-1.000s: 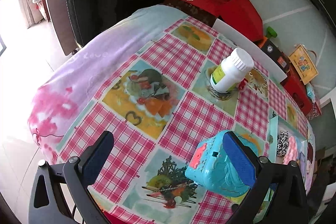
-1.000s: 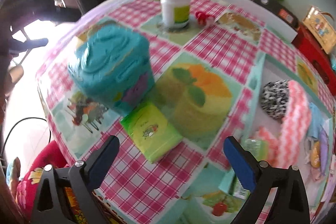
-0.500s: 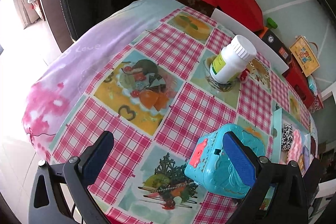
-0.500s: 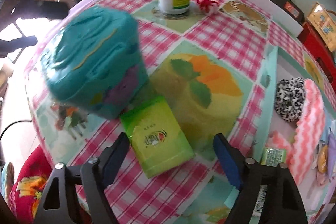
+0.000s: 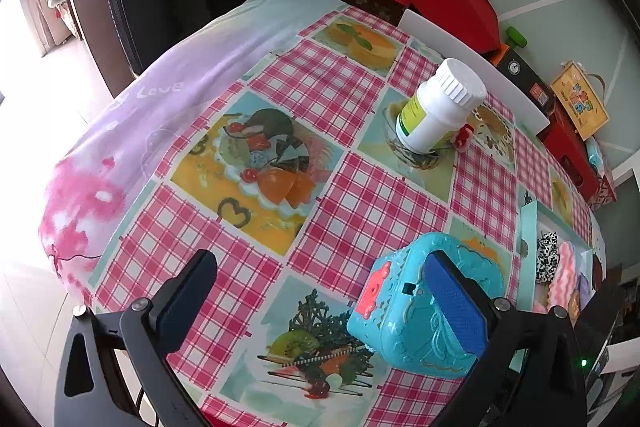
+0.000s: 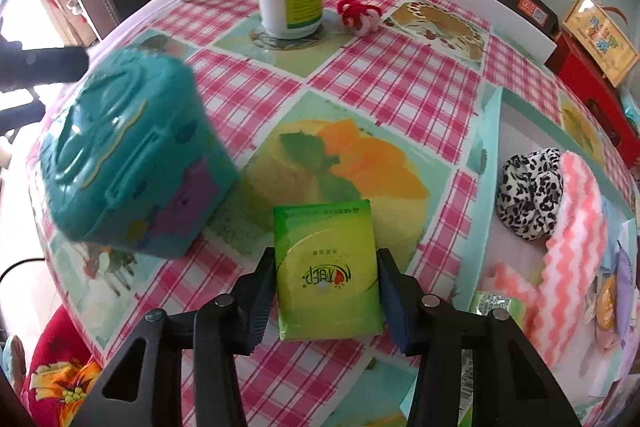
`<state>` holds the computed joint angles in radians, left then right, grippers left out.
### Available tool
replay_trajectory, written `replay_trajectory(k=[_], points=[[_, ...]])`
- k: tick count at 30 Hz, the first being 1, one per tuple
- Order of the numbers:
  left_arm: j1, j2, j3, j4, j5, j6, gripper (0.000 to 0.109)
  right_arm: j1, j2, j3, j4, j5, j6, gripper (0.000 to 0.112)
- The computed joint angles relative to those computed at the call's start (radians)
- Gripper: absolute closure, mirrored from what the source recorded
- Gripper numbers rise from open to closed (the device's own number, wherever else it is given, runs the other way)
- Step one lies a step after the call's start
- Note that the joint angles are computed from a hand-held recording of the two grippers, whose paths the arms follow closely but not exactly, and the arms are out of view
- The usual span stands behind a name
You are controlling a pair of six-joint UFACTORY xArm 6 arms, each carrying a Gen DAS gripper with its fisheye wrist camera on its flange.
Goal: Organize soft objects
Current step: 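Grasp the green tissue pack with the right tool and lift it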
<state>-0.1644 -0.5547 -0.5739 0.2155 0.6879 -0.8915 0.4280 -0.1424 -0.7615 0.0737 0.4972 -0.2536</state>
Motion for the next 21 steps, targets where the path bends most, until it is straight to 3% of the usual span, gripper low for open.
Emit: replay_trajectory(k=[21], points=[[-0.028,0.092,-0.114,-0.008,0.019,0.024,0.006,-0.051,0.001,-0.068,0.218,-0.006,-0.132,0.062]])
